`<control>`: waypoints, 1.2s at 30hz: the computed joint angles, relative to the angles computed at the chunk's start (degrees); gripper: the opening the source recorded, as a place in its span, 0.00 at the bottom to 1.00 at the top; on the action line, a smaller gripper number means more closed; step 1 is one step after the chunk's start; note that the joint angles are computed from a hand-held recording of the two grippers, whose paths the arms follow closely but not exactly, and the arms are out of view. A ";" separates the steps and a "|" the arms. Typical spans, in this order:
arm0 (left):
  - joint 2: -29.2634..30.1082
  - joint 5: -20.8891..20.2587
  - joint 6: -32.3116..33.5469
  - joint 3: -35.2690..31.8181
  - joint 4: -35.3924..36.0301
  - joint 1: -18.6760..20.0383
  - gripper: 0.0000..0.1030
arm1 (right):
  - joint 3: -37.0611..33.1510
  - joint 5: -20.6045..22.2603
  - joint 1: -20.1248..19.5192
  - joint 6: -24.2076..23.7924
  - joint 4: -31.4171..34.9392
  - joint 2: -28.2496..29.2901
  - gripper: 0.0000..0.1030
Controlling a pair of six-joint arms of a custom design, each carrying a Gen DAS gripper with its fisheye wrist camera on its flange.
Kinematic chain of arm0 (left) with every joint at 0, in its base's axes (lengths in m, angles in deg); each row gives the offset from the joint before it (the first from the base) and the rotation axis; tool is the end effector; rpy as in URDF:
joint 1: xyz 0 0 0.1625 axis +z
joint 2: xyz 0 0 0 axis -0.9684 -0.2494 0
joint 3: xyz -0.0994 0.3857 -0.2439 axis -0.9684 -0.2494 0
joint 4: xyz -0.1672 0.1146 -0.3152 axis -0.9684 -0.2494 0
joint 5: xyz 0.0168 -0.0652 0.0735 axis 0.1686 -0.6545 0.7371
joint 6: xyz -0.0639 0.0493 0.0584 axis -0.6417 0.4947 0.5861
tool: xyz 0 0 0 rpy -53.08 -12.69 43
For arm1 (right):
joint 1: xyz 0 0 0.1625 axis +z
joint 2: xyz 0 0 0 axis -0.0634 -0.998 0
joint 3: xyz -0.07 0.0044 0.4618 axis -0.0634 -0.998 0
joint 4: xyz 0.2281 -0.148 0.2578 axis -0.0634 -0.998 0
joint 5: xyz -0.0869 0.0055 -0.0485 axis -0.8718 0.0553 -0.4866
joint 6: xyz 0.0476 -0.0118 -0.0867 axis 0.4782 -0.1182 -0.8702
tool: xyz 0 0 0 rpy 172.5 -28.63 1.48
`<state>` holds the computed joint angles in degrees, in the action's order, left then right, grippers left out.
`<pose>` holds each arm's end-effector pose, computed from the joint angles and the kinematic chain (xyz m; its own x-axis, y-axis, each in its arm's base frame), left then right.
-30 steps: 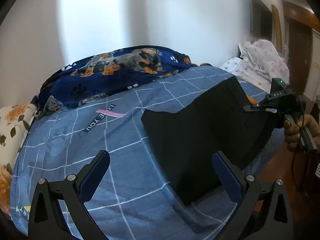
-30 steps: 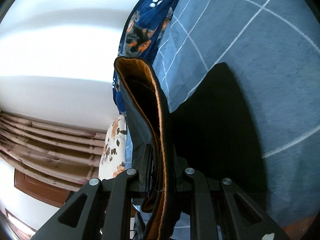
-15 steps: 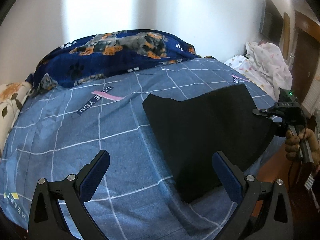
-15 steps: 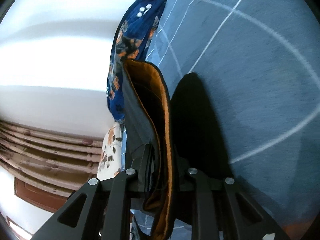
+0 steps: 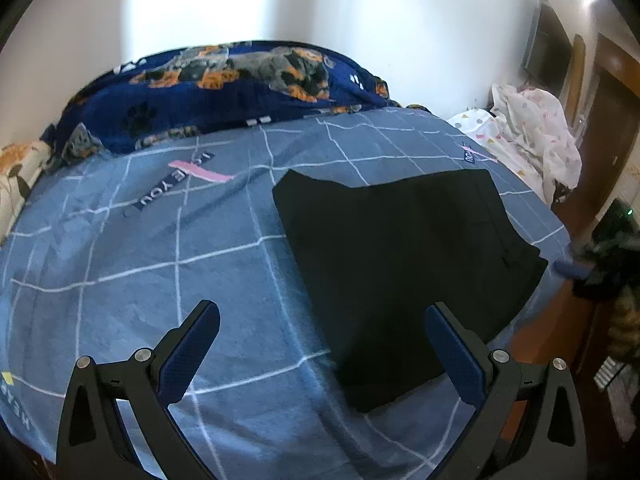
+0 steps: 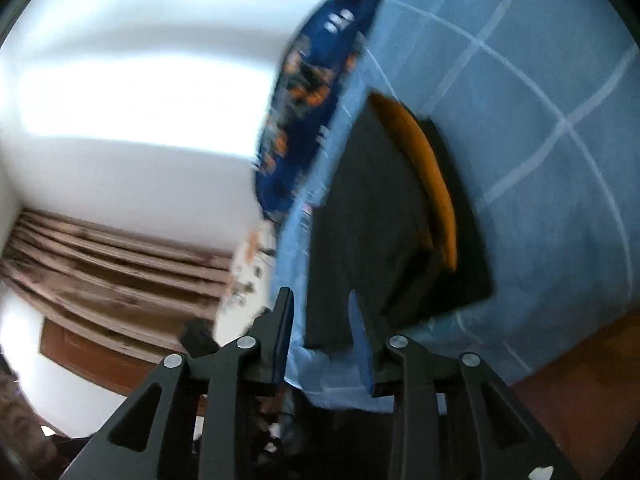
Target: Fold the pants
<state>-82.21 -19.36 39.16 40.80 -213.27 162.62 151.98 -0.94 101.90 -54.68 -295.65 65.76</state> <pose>0.1128 -0.7589 0.3471 -0.6263 0.6378 -0.4482 0.7631 0.6191 -0.1854 0.2281 -0.5933 -0.0512 -0.8896 0.1653 -0.4257 0.4204 0.6606 -0.6220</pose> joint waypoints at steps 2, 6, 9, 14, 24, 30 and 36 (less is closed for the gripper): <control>-0.09 0.20 -0.09 0.08 0.31 -0.06 0.99 | -0.97 -1.98 -0.32 1.36 1.32 0.94 0.28; -0.60 0.19 0.94 0.90 -1.19 -0.11 0.99 | -1.63 -1.12 -2.41 6.21 -2.50 3.12 0.28; -0.55 0.14 0.22 0.75 -0.85 -0.02 0.99 | -1.93 -2.35 -2.74 7.45 -2.23 2.52 0.29; -0.18 1.21 -0.78 0.51 0.76 -0.08 0.99 | -3.38 -5.10 -1.89 8.08 0.89 2.27 0.29; -0.75 0.71 1.16 1.56 -0.06 -0.67 0.99 | -1.31 -10.89 1.56 7.08 -6.14 2.67 0.05; 0.27 2.51 1.29 1.68 0.80 -0.80 0.99 | 1.15 -11.84 -0.63 11.40 -8.72 3.98 0.02; 1.10 3.59 -0.26 0.37 2.30 -0.42 0.99 | 1.82 -11.60 -1.40 11.99 -12.79 5.35 0.05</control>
